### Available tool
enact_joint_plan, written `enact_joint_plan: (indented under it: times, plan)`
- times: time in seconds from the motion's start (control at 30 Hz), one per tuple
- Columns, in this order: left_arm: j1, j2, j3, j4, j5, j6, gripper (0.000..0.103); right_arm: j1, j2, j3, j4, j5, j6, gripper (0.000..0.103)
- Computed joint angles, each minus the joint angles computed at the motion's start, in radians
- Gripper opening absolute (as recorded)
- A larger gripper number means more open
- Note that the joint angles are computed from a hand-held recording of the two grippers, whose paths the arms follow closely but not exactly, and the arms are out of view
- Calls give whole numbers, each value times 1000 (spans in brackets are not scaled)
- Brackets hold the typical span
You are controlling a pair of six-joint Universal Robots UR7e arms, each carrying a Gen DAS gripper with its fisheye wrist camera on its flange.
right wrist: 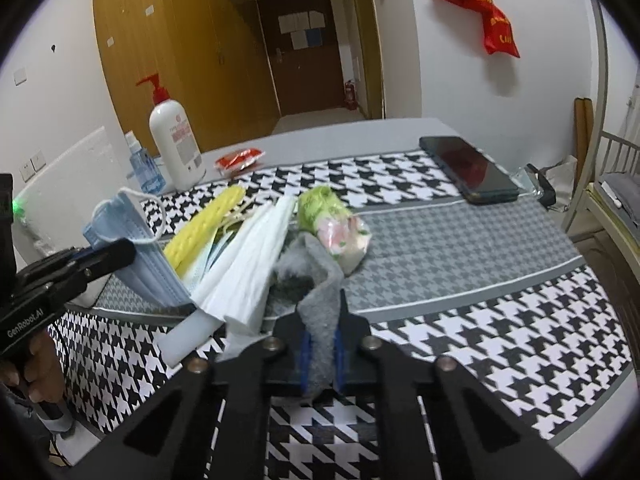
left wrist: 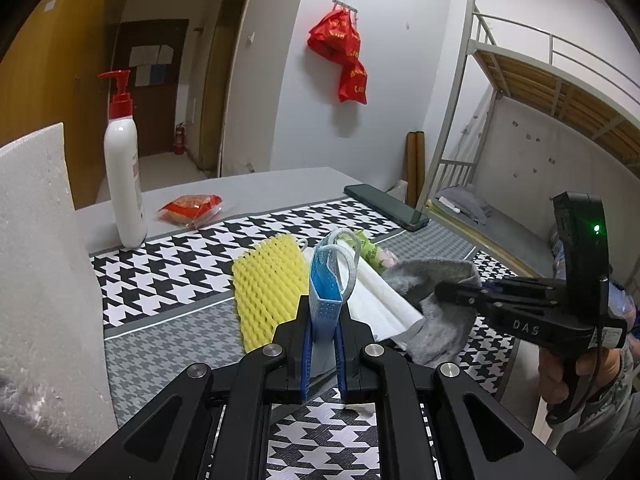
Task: Organize soft objects
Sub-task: 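Lift and carry the mask and sock toward the white foam box with both grippers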
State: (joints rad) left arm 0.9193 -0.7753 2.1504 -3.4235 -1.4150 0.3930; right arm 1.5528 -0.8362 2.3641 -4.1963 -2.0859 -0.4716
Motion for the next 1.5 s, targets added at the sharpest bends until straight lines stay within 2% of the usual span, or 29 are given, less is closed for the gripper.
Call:
enact_joint_plan:
  times: [0.27, 0.5, 1.0, 1.23, 1.5]
  plan:
    - [-1, -15, 13, -19, -14, 1, 10, 36, -39, 15, -45, -71, 8, 12]
    - [-10, -31, 36, -49, -41, 16, 10, 49, -39, 27, -71, -81, 21, 12]
    - [9, -88, 53, -51, -164, -1, 10, 101, 12, 43, -242, -116, 62, 12]
    - [-17, -113, 96, -80, -179, 12, 10, 132, 29, 57, -312, -144, 44, 12]
    - [-49, -145, 141, -134, -209, 24, 10, 164, 29, 61, -342, -169, 20, 12]
